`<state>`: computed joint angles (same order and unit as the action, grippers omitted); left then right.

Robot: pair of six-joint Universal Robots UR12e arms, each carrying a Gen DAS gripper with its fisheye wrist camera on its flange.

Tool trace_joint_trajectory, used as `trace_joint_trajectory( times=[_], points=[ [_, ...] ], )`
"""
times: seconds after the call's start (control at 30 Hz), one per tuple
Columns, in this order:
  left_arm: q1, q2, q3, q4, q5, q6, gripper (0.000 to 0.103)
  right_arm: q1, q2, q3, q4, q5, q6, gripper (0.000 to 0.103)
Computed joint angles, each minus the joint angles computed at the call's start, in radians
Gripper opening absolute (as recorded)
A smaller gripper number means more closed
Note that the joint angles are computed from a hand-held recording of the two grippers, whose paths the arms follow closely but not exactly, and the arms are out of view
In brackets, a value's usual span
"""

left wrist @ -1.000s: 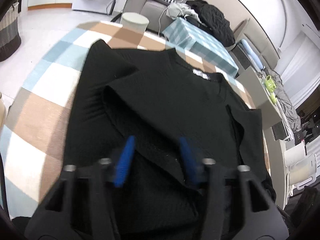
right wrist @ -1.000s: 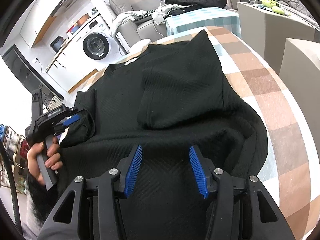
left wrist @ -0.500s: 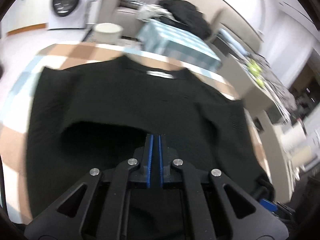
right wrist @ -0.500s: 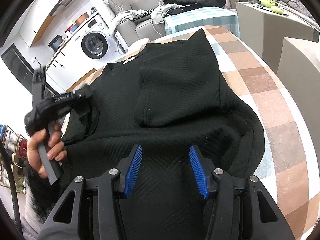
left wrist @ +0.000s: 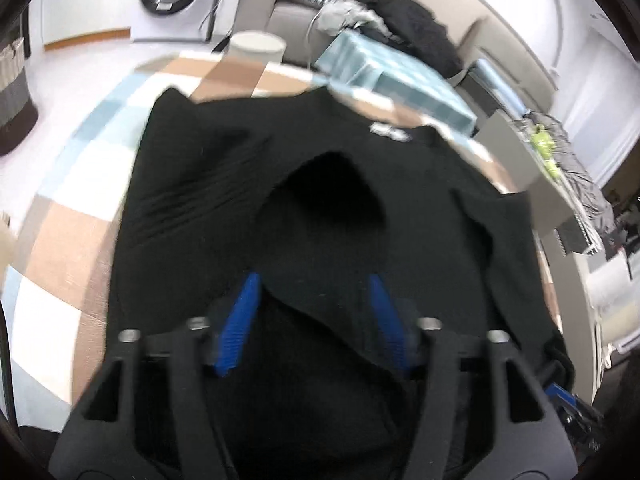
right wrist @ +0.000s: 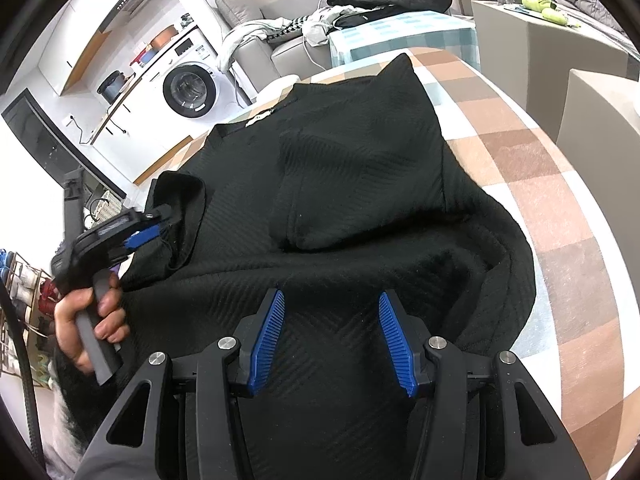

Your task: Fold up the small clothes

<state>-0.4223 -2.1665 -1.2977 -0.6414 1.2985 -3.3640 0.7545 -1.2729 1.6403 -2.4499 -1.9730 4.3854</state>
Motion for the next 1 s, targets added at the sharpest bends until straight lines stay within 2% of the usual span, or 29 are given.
trace_joint_trajectory(
  times=[0.1, 0.13, 0.3, 0.4, 0.53, 0.57, 0.6, 0.63, 0.67, 0.73, 0.8, 0.87, 0.9, 0.93, 0.97, 1.0],
  points=[
    [-0.010, -0.012, 0.017, -0.002, 0.041, 0.008, 0.032, 0.000, -0.003, 0.001, 0.010, 0.000, 0.005, 0.051],
    [-0.010, -0.013, 0.021, -0.010, 0.046, 0.009, 0.026, 0.001, -0.004, 0.002, 0.012, -0.001, 0.008, 0.051],
    [0.009, 0.005, -0.012, 0.018, -0.001, -0.058, 0.026, 0.002, -0.007, 0.005, 0.013, -0.009, 0.019, 0.051],
    [0.014, 0.014, -0.026, 0.034, 0.009, -0.074, 0.027, -0.001, -0.005, 0.005, 0.013, -0.004, 0.017, 0.051],
    [0.010, -0.004, -0.004, 0.012, 0.009, -0.076, 0.027, 0.000, -0.001, 0.002, 0.008, 0.000, 0.013, 0.051],
    [0.005, -0.013, 0.003, 0.029, 0.015, -0.074, 0.021, 0.000, -0.002, 0.003, 0.008, -0.001, 0.014, 0.051],
    [-0.002, -0.026, 0.027, 0.009, 0.009, -0.053, 0.016, 0.001, -0.003, 0.002, 0.012, -0.002, 0.016, 0.051],
    [-0.004, -0.034, 0.041, -0.005, -0.016, -0.039, 0.011, 0.002, -0.004, 0.002, 0.016, -0.006, 0.019, 0.051],
    [-0.005, -0.045, 0.057, 0.000, -0.082, -0.021, 0.011, 0.003, -0.005, 0.001, 0.021, -0.009, 0.022, 0.051],
    [-0.011, -0.047, 0.067, 0.004, -0.147, 0.020, 0.012, 0.004, -0.007, -0.001, 0.031, -0.016, 0.029, 0.051],
    [-0.022, -0.038, 0.068, 0.007, -0.165, 0.073, 0.015, 0.006, -0.009, -0.002, 0.040, -0.023, 0.036, 0.051],
    [-0.027, -0.024, 0.057, 0.009, -0.146, 0.108, 0.026, 0.009, -0.011, -0.002, 0.043, -0.032, 0.040, 0.051],
    [-0.028, -0.015, 0.048, 0.008, -0.119, 0.111, 0.032, 0.010, -0.012, -0.002, 0.043, -0.035, 0.039, 0.051],
    [-0.025, -0.003, 0.030, 0.017, -0.096, 0.101, 0.042, 0.011, -0.013, -0.001, 0.044, -0.038, 0.037, 0.051],
    [-0.022, 0.007, 0.016, 0.027, -0.082, 0.089, 0.049, 0.013, -0.015, 0.000, 0.042, -0.042, 0.036, 0.051],
    [-0.016, 0.020, -0.004, 0.038, -0.062, 0.073, 0.050, 0.014, -0.017, 0.002, 0.039, -0.045, 0.035, 0.051]
  ],
)
